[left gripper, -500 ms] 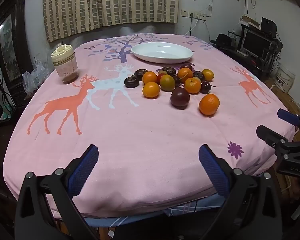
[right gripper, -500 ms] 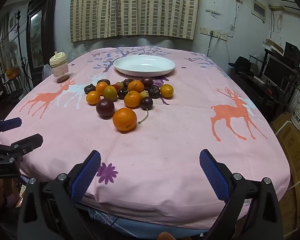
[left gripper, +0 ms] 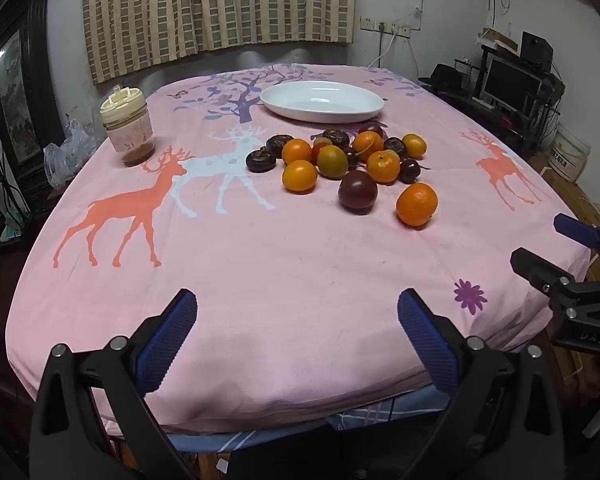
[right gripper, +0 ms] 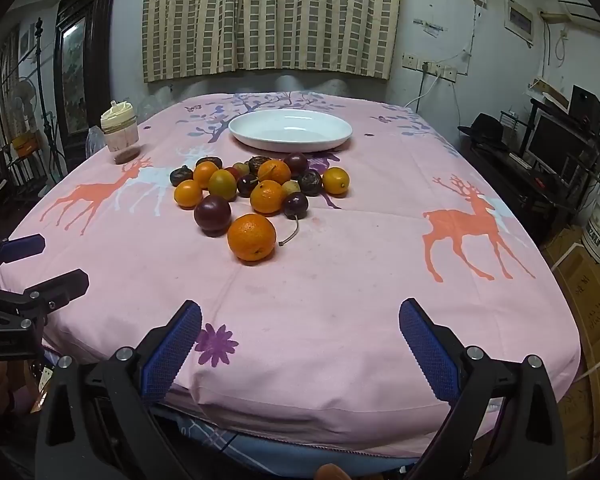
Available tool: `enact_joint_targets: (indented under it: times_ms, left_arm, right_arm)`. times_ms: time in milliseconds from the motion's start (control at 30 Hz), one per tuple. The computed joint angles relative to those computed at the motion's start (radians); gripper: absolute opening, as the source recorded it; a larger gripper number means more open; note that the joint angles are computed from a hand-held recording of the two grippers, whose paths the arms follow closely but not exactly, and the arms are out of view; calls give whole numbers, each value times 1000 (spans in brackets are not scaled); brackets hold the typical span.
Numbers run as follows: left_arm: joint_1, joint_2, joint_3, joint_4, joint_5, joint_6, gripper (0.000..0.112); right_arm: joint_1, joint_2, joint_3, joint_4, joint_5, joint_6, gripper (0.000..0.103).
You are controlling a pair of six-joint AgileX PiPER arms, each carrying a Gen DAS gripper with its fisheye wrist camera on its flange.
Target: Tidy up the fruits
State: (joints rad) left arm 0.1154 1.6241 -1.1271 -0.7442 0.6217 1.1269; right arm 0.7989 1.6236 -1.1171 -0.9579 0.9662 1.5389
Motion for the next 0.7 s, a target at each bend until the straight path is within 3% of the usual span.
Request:
enact_joint_targets:
  times_ms: [700]
  left_arm:
    - [-16,-5,10,18,-8,-10,98]
  right_arm:
    - [4,7,-2,6,5,7,99]
